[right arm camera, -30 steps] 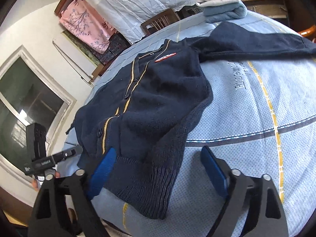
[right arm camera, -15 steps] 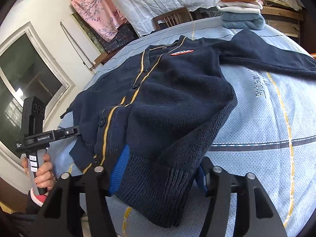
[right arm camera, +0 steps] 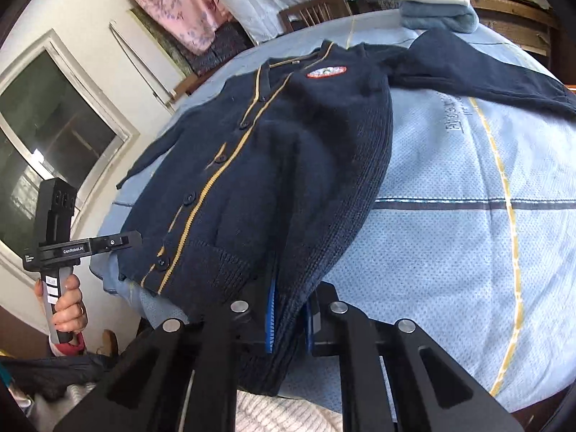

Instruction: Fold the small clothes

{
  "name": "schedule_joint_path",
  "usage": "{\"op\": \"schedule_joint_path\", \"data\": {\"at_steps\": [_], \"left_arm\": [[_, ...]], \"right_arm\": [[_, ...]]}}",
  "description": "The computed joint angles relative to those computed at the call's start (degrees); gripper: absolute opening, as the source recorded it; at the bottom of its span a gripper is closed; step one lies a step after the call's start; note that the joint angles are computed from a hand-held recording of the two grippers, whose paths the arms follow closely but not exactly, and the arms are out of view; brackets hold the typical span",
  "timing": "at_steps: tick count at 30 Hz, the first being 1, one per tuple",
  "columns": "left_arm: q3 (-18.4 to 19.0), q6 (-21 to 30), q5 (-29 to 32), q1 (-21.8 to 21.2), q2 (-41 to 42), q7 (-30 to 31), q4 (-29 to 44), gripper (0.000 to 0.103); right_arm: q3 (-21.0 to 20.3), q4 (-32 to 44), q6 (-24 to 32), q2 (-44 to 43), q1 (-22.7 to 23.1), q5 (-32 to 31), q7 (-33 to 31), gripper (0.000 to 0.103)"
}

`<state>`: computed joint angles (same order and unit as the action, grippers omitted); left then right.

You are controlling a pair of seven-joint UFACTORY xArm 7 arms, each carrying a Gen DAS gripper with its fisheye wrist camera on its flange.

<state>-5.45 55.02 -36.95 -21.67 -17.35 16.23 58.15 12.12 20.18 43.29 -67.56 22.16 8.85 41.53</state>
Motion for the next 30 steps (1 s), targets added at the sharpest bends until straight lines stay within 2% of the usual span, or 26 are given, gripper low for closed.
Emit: {"op": "schedule_joint_path", "data": {"at_steps": [2,3,4,5,6,8,10,13,16,17,18,20,21,23,24,27,28,29,30], "left_arm": [[-0.43,-0.91,2.15,0.54,-1.27,-0.81,-0.09,0.021],[-0.81,-2.23,3.68,0.85,-2.21,-1.31,-0.49,0.023],[-1.28,-3.75,5.56,1.18,-3.24,-1.98,-1.01,0.030],[-2.17,-5.93,8.33,1.66,-4.40,-3.17,-1.45,0.037],[-2.98,-7.96,10.90,1.99,-5.19,-4.45,-1.58,0.038],[-3.01,-9.88,12.13,0.91,-4.54,-5.33,-0.10,0.042],[-2.60,-10.57,11.19,-1.29,-1.99,-3.63,2.49,0.049],[-5.15,-11.27,14.78,-2.73,5.53,-4.28,7.73,0.054],[-7.68,-10.29,20.28,-1.63,10.79,-8.01,9.81,0.054],[-6.76,-12.80,20.98,-2.82,10.08,-7.71,8.66,0.062],[-7.21,-12.91,23.84,-2.74,10.15,-9.32,8.88,0.068],[-6.81,-11.48,23.33,-3.05,11.49,-8.85,11.43,0.074],[-6.85,-11.53,23.35,-3.14,12.27,-9.33,12.88,0.078],[-7.66,-13.12,27.99,-3.18,15.10,-13.68,17.00,0.096],[-7.89,-13.76,30.93,-3.32,17.28,-15.82,19.65,0.099],[-7.09,-10.81,40.35,-4.77,26.36,-22.51,30.66,0.099],[-6.42,-8.50,42.81,-5.63,29.50,-24.46,34.40,0.099],[-5.58,-4.15,44.57,-6.47,33.56,-26.04,39.28,0.099],[-4.91,-0.67,44.90,-6.94,35.92,-26.85,42.13,0.099]], "right_arm": [[-0.89,0.89,1.60,-0.54,0.21,-0.01,-0.56,0.030],[-0.70,1.48,2.67,-1.41,-0.52,-0.82,-0.83,0.046],[0.09,2.09,3.74,-2.25,-2.09,-2.32,-0.88,0.049],[1.32,3.57,5.57,-2.42,-4.74,-4.67,-0.65,0.048],[1.71,4.35,6.03,-2.20,-6.33,-5.88,-0.53,0.046],[0.64,5.14,2.14,-0.91,-8.06,-6.85,-1.18,0.041],[-0.44,6.16,-3.09,3.17,-8.18,-6.79,-2.95,0.039],[-1.02,8.80,-9.66,13.35,-8.50,-6.87,-5.43,0.039],[-1.70,9.46,-9.24,19.29,-7.68,-5.91,-6.16,0.038],[-2.05,8.10,-10.95,18.98,-7.50,-5.56,-6.53,0.039],[-1.66,8.14,-10.27,18.69,-7.66,-5.81,-6.06,0.039],[-2.06,10.12,-8.55,19.17,-8.47,-5.63,-5.31,0.042],[-1.72,10.44,-9.42,19.19,-9.06,-5.90,-4.84,0.046],[-2.34,13.47,-11.56,22.52,-10.26,-6.93,-5.90,0.055],[-2.65,15.40,-13.35,25.43,-11.02,-7.54,-6.65,0.061],[-4.56,21.85,-15.67,35.67,-13.56,-8.03,-7.75,0.061],[-6.38,22.77,-15.20,37.84,-12.70,-6.72,-9.34,0.061],[-8.85,23.93,-14.16,40.62,-11.07,-4.10,-11.72,0.061],[-10.05,23.08,-15.51,40.99,-10.32,-1.93,-13.03,0.061]]}}
